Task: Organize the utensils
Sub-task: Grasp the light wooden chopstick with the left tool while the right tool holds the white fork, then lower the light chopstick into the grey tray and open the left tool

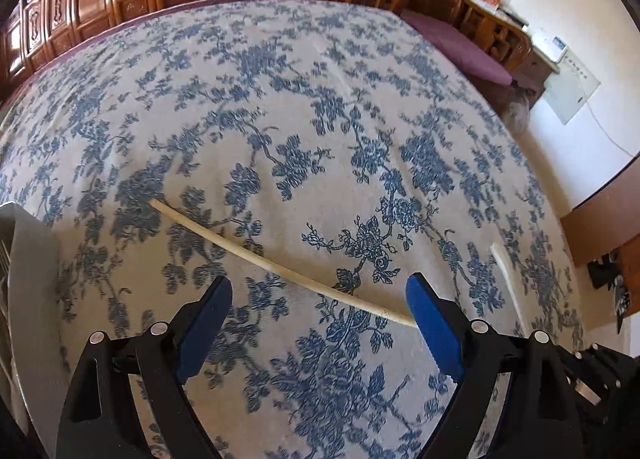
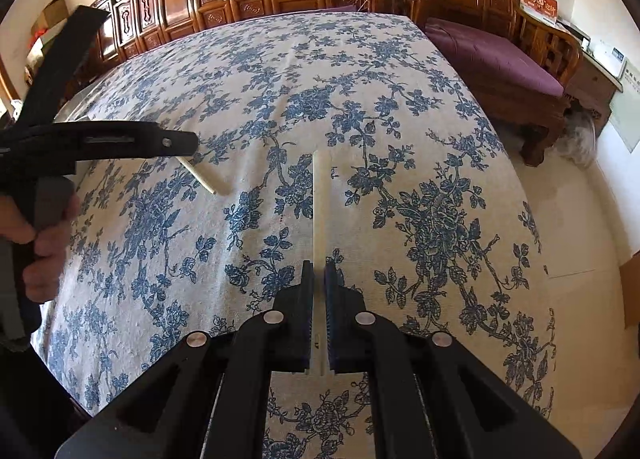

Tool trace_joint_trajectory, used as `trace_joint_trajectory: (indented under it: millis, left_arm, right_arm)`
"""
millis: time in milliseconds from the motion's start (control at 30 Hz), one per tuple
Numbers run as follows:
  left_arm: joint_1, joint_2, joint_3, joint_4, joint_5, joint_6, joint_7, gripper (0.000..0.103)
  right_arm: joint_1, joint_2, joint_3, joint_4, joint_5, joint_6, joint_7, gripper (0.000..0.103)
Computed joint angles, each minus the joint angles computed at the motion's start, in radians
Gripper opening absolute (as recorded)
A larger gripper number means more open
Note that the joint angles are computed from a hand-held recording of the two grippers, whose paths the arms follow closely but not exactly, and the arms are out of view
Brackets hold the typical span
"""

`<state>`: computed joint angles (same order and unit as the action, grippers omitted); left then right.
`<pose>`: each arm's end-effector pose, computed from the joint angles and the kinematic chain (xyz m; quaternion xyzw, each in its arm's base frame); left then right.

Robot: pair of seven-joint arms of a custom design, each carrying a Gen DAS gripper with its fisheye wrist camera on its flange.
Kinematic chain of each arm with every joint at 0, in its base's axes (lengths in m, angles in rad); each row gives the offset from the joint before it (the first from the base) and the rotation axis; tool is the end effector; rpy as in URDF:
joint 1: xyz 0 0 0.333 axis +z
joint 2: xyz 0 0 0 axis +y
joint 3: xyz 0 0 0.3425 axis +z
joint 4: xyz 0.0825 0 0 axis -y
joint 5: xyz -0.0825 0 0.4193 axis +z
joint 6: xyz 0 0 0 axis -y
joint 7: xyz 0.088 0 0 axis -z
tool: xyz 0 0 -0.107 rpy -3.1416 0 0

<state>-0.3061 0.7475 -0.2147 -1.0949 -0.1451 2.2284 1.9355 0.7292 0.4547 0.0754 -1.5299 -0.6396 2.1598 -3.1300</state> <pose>0.7560 -0.3667 0.4387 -0.3947 0.8877 -0.2351 0.0295 0.5436 0.5175 0.4286 -0.5017 0.8205 -0.2053 0.1814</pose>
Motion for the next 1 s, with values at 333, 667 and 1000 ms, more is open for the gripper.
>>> trace_joint_trajectory:
  millis: [333,667,1000]
  left_arm:
    - [-0.017,-0.058,0.032,-0.116,0.089,0.093,0.009,0.033]
    - [0.053,-0.128,0.018,-0.224,0.040,0.110,0.083,0.018]
    - [0.088,-0.151,0.014,-0.255,0.007,0.100,0.135,0.004]
  right_arm:
    - [0.004,0.018,0.001,0.025,0.008,-0.012,-0.028,0.007]
    - [0.014,0.035,-0.004,0.054,0.013,-0.011,-0.048,0.007]
    - [0.023,0.058,-0.007,0.091,0.028,-0.004,-0.077,0.007]
